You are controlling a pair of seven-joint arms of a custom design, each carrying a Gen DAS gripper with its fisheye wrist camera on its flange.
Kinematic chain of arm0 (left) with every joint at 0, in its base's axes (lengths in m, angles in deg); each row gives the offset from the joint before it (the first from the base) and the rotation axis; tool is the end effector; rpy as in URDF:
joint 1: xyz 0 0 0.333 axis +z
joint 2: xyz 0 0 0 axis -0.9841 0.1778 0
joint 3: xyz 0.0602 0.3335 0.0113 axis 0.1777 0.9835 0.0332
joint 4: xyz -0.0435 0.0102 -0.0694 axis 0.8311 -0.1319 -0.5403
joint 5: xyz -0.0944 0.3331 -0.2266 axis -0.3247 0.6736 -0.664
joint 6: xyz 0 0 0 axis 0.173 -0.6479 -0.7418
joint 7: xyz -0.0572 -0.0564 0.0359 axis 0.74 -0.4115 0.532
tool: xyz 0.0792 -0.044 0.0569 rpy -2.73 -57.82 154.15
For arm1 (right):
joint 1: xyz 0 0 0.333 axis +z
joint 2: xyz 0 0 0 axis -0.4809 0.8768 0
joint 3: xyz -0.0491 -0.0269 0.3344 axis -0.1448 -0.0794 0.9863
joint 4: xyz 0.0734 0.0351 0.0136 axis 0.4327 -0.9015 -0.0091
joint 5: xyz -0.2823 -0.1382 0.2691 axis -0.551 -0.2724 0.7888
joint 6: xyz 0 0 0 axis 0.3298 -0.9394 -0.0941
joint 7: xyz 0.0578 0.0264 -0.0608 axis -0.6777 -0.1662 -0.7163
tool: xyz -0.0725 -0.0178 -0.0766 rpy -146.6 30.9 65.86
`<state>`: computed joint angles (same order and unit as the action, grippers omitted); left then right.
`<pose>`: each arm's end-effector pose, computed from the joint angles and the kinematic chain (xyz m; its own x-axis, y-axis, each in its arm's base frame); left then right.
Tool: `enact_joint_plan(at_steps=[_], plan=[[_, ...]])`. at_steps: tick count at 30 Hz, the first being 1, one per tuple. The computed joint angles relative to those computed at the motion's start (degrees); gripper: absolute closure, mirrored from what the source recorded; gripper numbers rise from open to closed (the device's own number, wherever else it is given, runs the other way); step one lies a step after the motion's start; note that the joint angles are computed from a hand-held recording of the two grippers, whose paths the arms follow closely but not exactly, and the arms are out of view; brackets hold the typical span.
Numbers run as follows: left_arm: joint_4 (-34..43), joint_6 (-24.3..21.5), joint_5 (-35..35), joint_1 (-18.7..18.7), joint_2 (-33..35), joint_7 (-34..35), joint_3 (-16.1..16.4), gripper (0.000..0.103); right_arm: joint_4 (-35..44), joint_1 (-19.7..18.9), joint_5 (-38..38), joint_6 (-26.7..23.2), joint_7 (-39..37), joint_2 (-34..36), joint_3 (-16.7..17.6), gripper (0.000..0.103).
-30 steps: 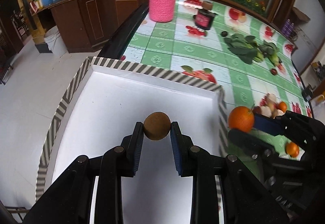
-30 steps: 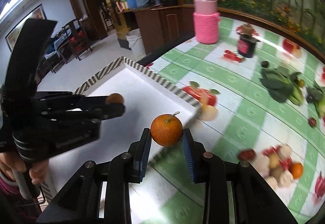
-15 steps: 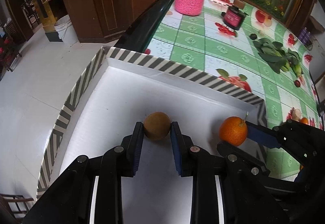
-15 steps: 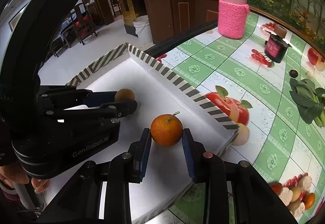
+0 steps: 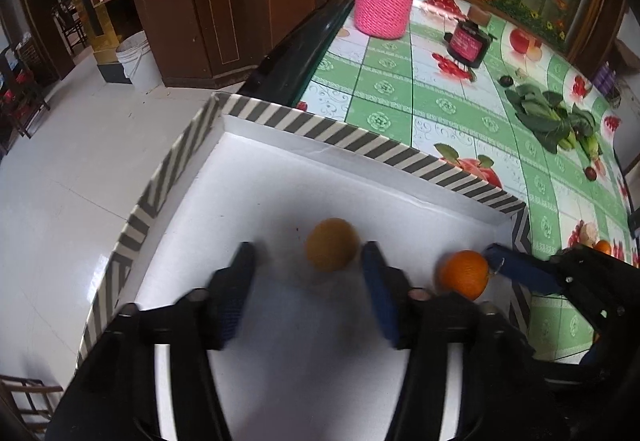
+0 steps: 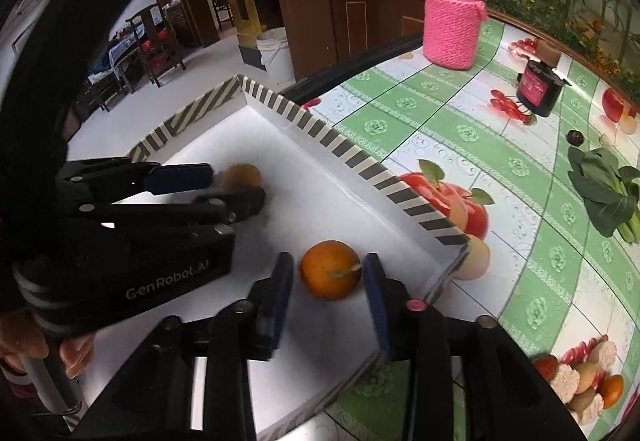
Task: Organize fruits
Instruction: 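Open the left tool to drop the kiwi while the right tool releases the orange in the tray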
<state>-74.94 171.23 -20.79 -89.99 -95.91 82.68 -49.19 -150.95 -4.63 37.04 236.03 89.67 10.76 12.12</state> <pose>0.4843 -0.2493 0.4654 0.3177 -0.9475 0.0353 -0.8064 -0.2896 -0.5157 0.5123 0.3141 0.4629 0.7273 -0.6799 -0.0940 -0.5979 -0.5604 -0.5732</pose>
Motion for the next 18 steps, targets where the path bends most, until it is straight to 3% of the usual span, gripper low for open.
enact_joint_plan(at_steps=[2,4,9,18], plan=[[-0.5,-0.3,1.0,0.1,-0.9,-1.3,-0.3,0.037,-1.1,-0.1,1.5,0.9,-0.9,-1.3,-0.2,0.046],[-0.7,-0.6,1.9,0.1,-1.5,-2.4,-0.8,0.031,-2.0,0.0,3.7,1.6,-2.8,-2.6,-0.6,0.046],[-1.1,-1.2,3.6,-0.1,-3.6,-4.4,-2.2,0.030,-5.4,1.3,9.2,3.0,-8.3,-7.2,-2.9,0.029],[-0.7,2.4,2.4,-1.7,-4.9,-3.7,-4.7,0.030,-12.8,2.3,8.7,4.3,-7.1,-15.4,-9.3,0.026]])
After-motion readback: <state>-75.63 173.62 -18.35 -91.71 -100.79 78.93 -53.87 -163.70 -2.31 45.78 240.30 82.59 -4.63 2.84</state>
